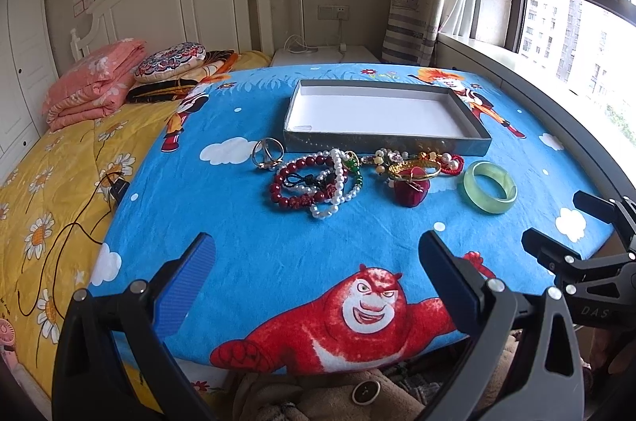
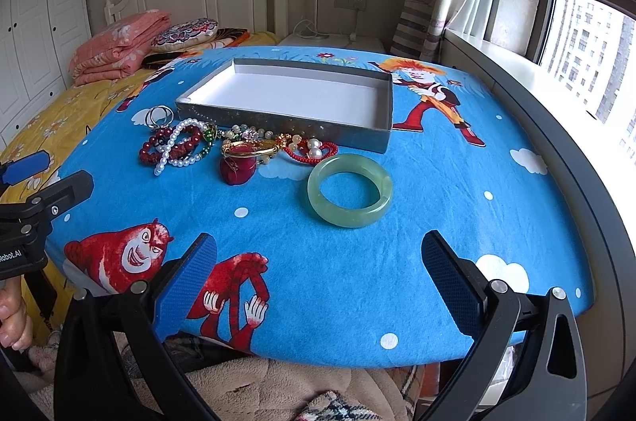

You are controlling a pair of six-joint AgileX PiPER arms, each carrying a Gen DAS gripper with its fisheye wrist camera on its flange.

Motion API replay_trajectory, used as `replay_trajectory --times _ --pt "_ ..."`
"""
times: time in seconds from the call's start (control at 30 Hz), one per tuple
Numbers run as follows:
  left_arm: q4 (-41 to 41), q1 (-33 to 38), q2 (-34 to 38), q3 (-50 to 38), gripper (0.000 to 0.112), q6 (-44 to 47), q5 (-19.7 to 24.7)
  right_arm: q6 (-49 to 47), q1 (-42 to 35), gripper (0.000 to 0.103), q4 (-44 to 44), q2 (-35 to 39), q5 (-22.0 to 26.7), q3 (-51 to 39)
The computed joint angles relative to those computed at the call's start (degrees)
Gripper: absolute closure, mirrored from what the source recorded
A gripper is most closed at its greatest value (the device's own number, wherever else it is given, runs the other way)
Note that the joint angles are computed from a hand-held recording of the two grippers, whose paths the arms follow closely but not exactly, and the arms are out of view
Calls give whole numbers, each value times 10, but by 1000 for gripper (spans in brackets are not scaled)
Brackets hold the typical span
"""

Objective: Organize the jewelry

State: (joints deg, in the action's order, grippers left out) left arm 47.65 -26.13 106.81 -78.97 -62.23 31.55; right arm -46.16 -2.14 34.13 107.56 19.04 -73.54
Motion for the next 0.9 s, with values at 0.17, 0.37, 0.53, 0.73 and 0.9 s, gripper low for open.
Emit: replay_trajectory --times 0.17,0.37,0.53,0.73,0.9 --pt "-4 0 1 3 13 4 -1 -5 1 6 6 1 -2 2" --pt "1 0 -1 9 13 0 1 -11 3 6 13 0 -4 9" --pt "-19 2 12 -5 13 25 17 -14 0 6 20 3 3 9" --pt "-97 22 28 -18 13 97 7 16 -12 6 5 22 42 -22" --pt "-144 42 26 -8 13 130 -27 50 -21 6 -17 40 65 -52"
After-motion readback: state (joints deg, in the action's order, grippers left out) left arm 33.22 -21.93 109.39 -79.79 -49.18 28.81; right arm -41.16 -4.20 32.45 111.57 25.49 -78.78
